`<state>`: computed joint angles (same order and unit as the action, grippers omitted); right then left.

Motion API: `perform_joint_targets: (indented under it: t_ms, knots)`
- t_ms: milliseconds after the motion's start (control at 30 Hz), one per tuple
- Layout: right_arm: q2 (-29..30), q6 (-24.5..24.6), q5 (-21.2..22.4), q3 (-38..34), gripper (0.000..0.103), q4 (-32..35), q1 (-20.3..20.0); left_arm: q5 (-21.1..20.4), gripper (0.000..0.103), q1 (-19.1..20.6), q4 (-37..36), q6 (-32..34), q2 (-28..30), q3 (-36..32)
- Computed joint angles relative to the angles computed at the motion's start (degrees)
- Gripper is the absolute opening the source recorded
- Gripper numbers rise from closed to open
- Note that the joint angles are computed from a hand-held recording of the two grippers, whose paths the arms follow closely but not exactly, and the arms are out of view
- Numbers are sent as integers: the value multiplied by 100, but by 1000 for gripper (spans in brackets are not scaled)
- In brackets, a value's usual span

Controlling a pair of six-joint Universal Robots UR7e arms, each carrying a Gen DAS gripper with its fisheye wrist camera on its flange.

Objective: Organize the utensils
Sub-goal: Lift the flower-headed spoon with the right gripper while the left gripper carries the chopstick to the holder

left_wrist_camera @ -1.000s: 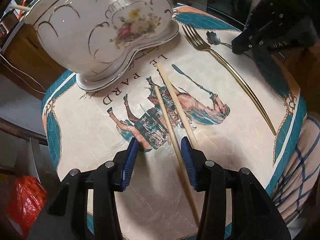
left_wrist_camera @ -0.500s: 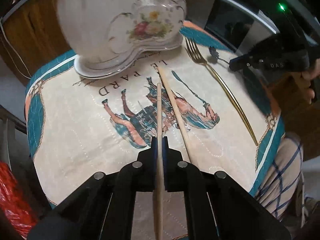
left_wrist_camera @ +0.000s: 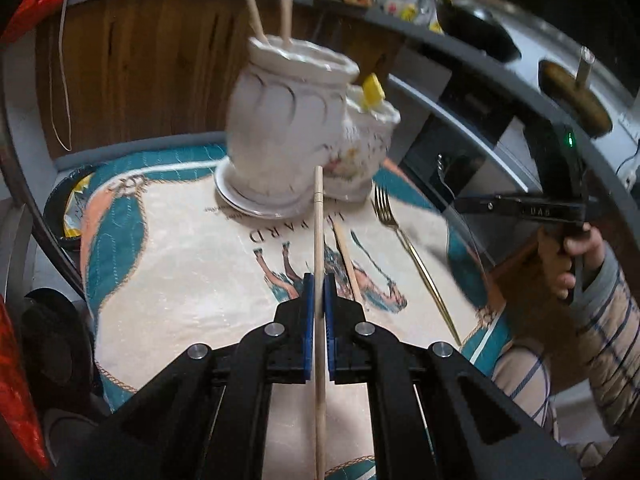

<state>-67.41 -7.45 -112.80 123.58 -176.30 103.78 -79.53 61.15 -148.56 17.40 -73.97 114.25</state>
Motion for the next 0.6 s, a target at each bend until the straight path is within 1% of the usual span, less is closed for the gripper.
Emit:
perform_joint_targets:
  t_ms: [67,167,267,367,433,533,600]
  knots:
    - [-13,-33,138,58,4,-225,-4,-16,5,-40,-136,-69,-16,51]
    - [-19,-95,288,105,4,-493,-8,-151,5,-24,-315,-88,-46,44]
    - [-4,-190,344,132,4,-846,43,-219,5,-57,-568,-96,-81,70]
    - [78,-279,327,119,4,-1244,147,-267,5,-135,-942,-70,-80,114]
    - [164,-355,232,72,4,-1545,232,-232,5,-211,-1303,45,-86,167]
    - [324,-424,169,3,4,-2120,312,-360,5,-270,-1789,167,-11,204]
    - [412,-517,177,-57,4,-2387,344,-427,5,-300,-2104,219,75,197]
